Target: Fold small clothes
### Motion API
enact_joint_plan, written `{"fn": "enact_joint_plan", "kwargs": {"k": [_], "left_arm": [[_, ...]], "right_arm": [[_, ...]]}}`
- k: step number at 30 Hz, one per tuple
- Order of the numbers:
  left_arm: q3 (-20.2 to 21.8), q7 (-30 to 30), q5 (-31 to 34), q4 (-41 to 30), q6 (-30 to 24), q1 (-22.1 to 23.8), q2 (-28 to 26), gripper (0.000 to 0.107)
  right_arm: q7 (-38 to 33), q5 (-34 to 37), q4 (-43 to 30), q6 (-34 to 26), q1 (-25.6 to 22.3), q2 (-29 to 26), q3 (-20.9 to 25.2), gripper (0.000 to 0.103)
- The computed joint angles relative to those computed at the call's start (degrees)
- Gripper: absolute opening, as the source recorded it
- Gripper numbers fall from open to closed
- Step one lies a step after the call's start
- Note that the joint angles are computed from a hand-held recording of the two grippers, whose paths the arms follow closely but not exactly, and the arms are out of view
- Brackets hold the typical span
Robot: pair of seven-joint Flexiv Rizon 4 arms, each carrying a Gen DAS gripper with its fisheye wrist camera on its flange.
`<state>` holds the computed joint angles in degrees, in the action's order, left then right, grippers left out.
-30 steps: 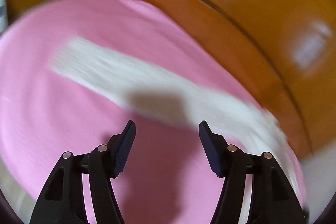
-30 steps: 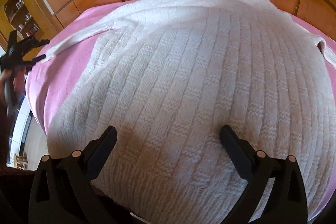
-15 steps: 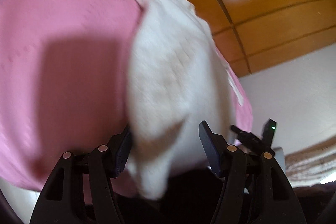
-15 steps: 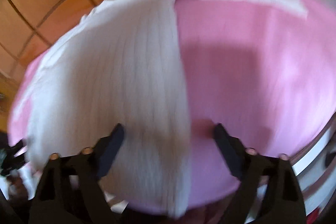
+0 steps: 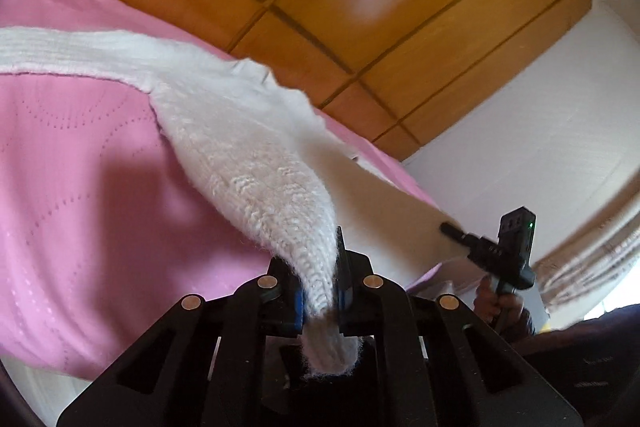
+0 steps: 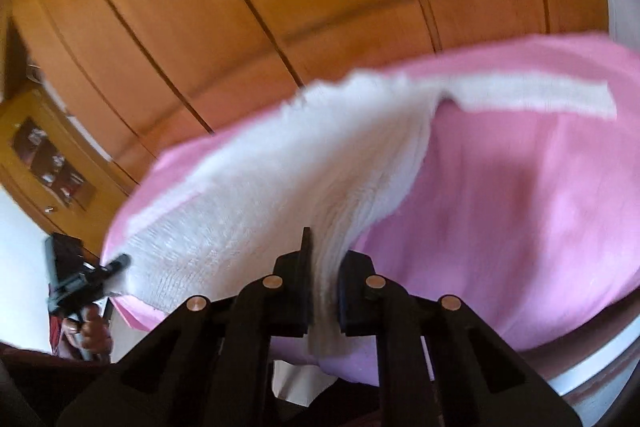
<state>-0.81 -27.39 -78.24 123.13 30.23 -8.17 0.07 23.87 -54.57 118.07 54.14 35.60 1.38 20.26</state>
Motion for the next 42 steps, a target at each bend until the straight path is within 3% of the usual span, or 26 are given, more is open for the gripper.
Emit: {"fn": "enact_joint_plan", "kwargs": {"k": [4, 7, 10, 12, 13, 14, 15, 17, 20, 24, 27, 29, 31, 32, 35, 38, 42], "left_arm": [[1.3, -4.1, 8.3, 2.7, -1.0, 1.2, -0.1, 0.010], [0.4, -9.3, 16.9, 3.9, 5.1, 1.0, -2.0, 0.010], [0.5, -15.1, 24.2, 2.5, 6.5, 2.1, -4.1, 0.012], [0.5, -16.2, 24.1, 1.1, 5.5, 3.2, -4.9, 0.015], [0.4, -15.7, 22.8, 0.9, 6.1, 3.4, -4.6, 0.026], [0.1, -15.2, 21.0, 0.7, 8.2, 3.3, -4.3, 0.030], [-0.5, -14.5, 18.4, 0.5, 10.2, 2.9, -4.2, 0.034], [-1.2, -12.6, 15.2, -0.5, 12.1, 2.3, -4.7, 0.034], [-3.1, -12.0, 15.5, -2.6, 17.1, 0.3, -6.9, 0.034], [-3.8, -18.0, 23.3, -3.7, 25.7, -1.7, -9.5, 0.034], [-4.6, -21.1, 23.4, -5.9, 30.3, -1.2, -11.3, 0.034], [-4.3, -24.0, 27.2, -8.5, 33.4, -0.7, -12.9, 0.046], [-4.4, -26.2, 30.1, -11.4, 37.0, 0.0, -15.0, 0.066], [-4.4, -27.7, 32.2, -13.3, 37.7, 0.6, -16.2, 0.067], [-5.1, -30.7, 36.7, -20.1, 36.8, 3.0, -20.5, 0.067], [-3.1, -38.2, 46.0, -31.0, 34.8, 2.7, -27.4, 0.067], [-1.5, -44.0, 55.3, -45.4, 28.3, 2.7, -36.1, 0.067]], "right_arm": [[-5.5, 13.9, 2.4, -1.7, 1.5, -0.5, 1.9, 0.008], [-8.0, 23.2, 3.3, -0.9, 3.1, -4.3, 2.3, 0.006], [-12.6, 28.0, 2.3, -1.7, 4.2, -6.4, 1.9, 0.007], [-17.2, 31.0, 0.7, -3.7, 4.4, -6.5, 1.6, 0.021], [-18.3, 31.1, 0.1, -5.0, 4.6, -6.1, 1.4, 0.032], [-18.2, 29.6, -0.3, -6.1, 4.7, -5.6, 0.9, 0.057], [-16.7, 26.0, -0.7, -8.3, 5.0, -4.8, 0.3, 0.069], [-15.9, 20.5, -2.6, -9.4, 4.7, -5.6, -1.0, 0.072], [-13.8, 12.3, -5.6, -5.7, 4.0, -9.8, -3.9, 0.085], [-12.3, 5.0, -11.7, -1.0, 5.4, -17.4, -8.6, 0.091], [-12.7, 3.5, -14.2, 3.0, 5.0, -21.3, -10.1, 0.093], [-14.3, 4.7, -16.0, 4.4, 5.4, -23.9, -10.9, 0.093], [-17.7, 7.3, -17.5, 4.1, 5.5, -26.2, -11.2, 0.093], [-18.5, 8.3, -17.3, 4.4, 5.5, -26.7, -11.5, 0.093], [-16.0, 4.8, -15.8, 7.1, 7.3, -27.0, -14.7, 0.100], [-17.2, 1.5, -16.0, 5.0, 8.7, -27.7, -15.7, 0.101], [-14.6, -1.8, -15.2, 6.9, 8.5, -27.8, -16.6, 0.101]]}}
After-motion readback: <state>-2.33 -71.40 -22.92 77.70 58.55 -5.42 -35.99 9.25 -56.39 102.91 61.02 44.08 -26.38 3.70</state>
